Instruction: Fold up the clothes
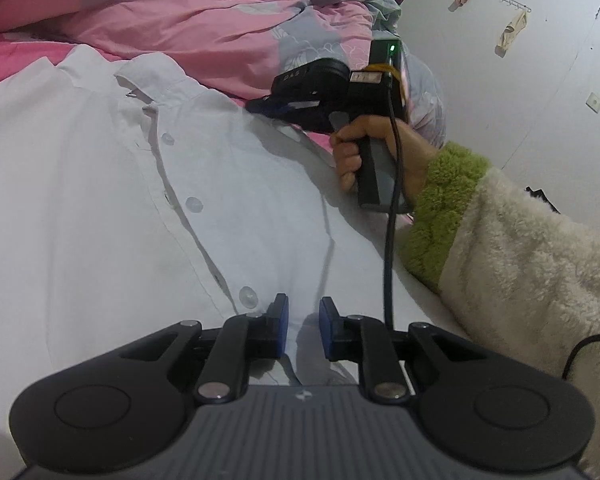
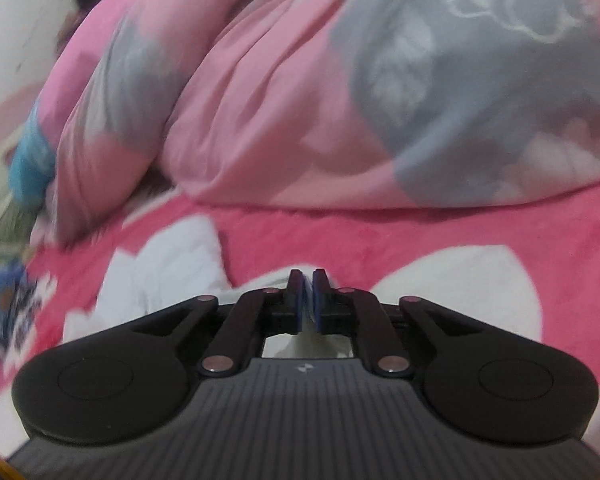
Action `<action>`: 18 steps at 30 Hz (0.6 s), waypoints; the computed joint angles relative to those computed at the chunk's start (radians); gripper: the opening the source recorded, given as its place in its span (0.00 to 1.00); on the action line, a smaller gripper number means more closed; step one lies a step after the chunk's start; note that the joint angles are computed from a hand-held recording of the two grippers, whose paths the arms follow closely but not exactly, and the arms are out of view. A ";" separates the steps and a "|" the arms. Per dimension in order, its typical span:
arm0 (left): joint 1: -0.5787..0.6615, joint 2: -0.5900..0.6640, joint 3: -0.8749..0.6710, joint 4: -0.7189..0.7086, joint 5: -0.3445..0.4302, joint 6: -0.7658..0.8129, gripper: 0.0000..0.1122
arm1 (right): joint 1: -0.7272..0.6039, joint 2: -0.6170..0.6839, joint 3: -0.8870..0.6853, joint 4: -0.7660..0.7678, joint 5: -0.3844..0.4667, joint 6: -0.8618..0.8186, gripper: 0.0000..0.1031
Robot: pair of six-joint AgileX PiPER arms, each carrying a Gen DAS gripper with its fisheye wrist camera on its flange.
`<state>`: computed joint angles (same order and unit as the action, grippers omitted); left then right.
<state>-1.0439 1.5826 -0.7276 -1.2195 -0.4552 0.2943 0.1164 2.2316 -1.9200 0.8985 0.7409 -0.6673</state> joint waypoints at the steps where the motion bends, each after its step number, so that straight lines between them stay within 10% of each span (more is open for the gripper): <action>1: 0.001 0.001 0.001 0.005 0.000 -0.006 0.16 | 0.013 -0.023 0.017 -0.037 -0.035 0.010 0.10; 8: -0.001 0.001 0.006 0.025 -0.003 -0.037 0.16 | 0.077 -0.041 -0.075 -0.099 0.140 -0.161 0.10; 18: -0.009 -0.009 0.021 0.049 -0.011 -0.079 0.16 | 0.188 0.205 -0.456 -0.284 0.203 0.096 0.08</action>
